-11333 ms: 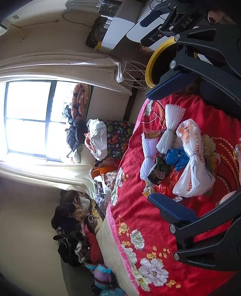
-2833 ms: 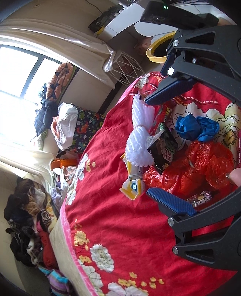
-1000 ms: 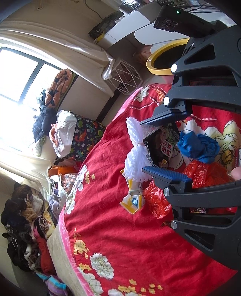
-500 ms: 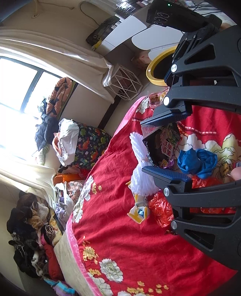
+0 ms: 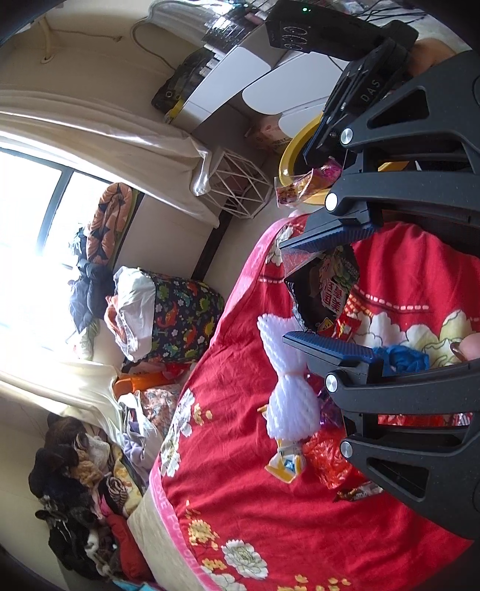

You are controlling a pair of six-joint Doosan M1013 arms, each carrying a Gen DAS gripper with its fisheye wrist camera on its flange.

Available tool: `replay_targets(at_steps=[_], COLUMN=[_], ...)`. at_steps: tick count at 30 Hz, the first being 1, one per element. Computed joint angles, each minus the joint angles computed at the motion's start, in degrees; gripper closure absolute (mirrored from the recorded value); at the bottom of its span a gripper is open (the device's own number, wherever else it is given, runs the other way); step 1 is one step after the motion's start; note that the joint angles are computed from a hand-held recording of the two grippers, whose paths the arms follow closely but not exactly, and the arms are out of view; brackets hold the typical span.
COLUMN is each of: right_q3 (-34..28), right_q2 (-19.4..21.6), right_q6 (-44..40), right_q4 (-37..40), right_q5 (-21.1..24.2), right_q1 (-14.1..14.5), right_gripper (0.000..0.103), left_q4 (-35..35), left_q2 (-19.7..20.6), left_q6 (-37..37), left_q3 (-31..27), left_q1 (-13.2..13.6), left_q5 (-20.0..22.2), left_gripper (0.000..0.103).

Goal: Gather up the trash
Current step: 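Carry both held wrappers over the yellow-rimmed bin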

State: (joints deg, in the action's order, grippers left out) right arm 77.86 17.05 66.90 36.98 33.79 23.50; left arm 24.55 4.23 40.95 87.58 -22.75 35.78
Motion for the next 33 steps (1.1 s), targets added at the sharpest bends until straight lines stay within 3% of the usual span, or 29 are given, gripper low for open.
replay_targets(at_steps=[33], right_q3=[4.23], right_q2=[-3.00], right_q6=[9.08], right_q4=[-3.40], right_q5=[-4.92], right_q1=[-4.52], right_gripper=[0.089], left_q4=[-4.78], left_q2=[2.98], left_q6=[9.08], left_q3=[-3.59], left_q1=[-4.25], left_q5=[-0.24], left_gripper=[0.067])
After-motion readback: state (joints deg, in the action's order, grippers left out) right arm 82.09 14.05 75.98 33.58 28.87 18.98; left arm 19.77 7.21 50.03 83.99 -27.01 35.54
